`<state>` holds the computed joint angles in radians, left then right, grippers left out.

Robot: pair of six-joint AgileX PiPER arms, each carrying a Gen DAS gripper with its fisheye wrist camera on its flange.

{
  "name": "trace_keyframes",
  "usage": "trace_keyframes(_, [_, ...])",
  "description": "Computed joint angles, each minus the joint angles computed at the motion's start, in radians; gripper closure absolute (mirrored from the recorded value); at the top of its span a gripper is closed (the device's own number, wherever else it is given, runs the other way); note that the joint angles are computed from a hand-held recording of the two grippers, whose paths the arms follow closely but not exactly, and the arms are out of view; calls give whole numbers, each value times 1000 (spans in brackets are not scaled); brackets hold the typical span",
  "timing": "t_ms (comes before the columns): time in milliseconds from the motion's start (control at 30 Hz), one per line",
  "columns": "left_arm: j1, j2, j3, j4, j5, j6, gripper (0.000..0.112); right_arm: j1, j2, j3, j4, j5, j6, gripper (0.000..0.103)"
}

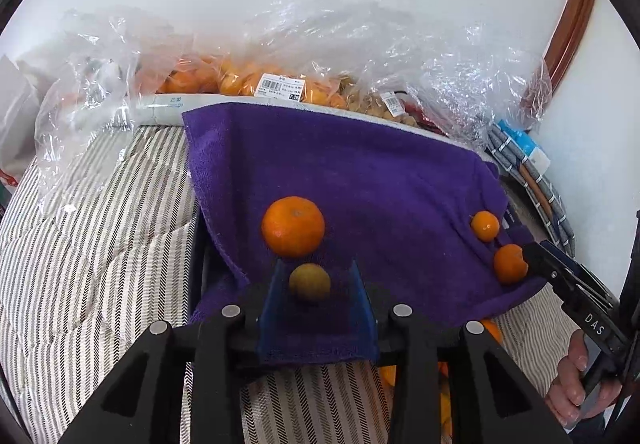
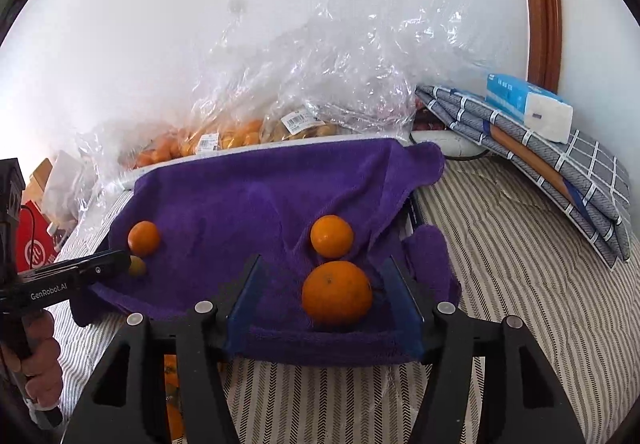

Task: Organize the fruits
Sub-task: 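Open both grippers to drop the orange and greenish fruit onto the towel, then grasp another orange from the pile with the right gripper and lift it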

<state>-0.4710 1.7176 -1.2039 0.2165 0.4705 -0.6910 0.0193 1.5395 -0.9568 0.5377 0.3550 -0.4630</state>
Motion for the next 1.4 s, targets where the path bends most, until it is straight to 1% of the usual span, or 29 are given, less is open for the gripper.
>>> trace_keyframes(67, [-5,-3,-3,34,12,-33,79,17,-20,-11,-151,-3,152,42])
trace_keyframes(100, [-8,-7,-1,56,16,-53,79,20,-34,-9,-195,-2,201,42])
trace_keyframes(167, [-17,-21,9,107,11,-105,79,13,-68,-6,-218,16,241,42])
trace_keyframes(233, [-35,-48,41,216,-10,-215,79,-2,-96,-1,-192,40,224,42])
trace_keyframes(300, [-52,-70,58,284,-19,-271,79,-10,-136,25,-167,42,212,42])
trace_keyframes(333, [-62,-79,61,319,-11,-300,79,-5,-160,42,-202,35,251,42])
trace_keyframes(400, [-86,-99,73,394,0,-367,79,16,-191,60,-334,36,382,42])
trace_keyframes(467, [-109,-115,77,449,27,-413,79,40,-214,62,-460,73,494,42])
trace_keyframes(533, [-114,-146,98,433,33,-405,79,45,-233,63,-500,103,519,42])
trace_keyframes(600, [-107,-186,130,383,21,-373,79,43,-266,77,-492,127,501,42])
trace_keyframes(667, [-104,-222,164,366,22,-369,78,27,-286,82,-413,169,422,42])
trace_keyframes(700, [-109,-240,186,388,30,-401,76,21,-290,84,-378,188,390,42])
trace_keyframes(800, [-116,-281,244,403,51,-436,75,33,-301,104,-340,215,365,42])
trace_keyframes(933, [-112,-320,306,354,73,-402,75,111,-328,152,-380,204,426,42])
trace_keyframes(1000, [-121,-347,348,384,82,-443,75,148,-341,174,-400,196,464,42])
trace_keyframes(1067, [-122,-369,380,389,89,-461,75,180,-352,197,-406,192,484,45])
trace_keyframes(1100, [-116,-381,398,385,82,-462,75,188,-354,202,-403,190,486,46])
trace_keyframes(1233, [-88,-410,440,369,61,-451,75,229,-362,235,-385,174,481,46])
trace_keyframes(1333, [-66,-415,473,342,25,-433,75,275,-366,246,-450,169,544,47])
trace_keyframes(1400, [-53,-408,472,297,21,-393,75,284,-370,254,-447,165,541,47])
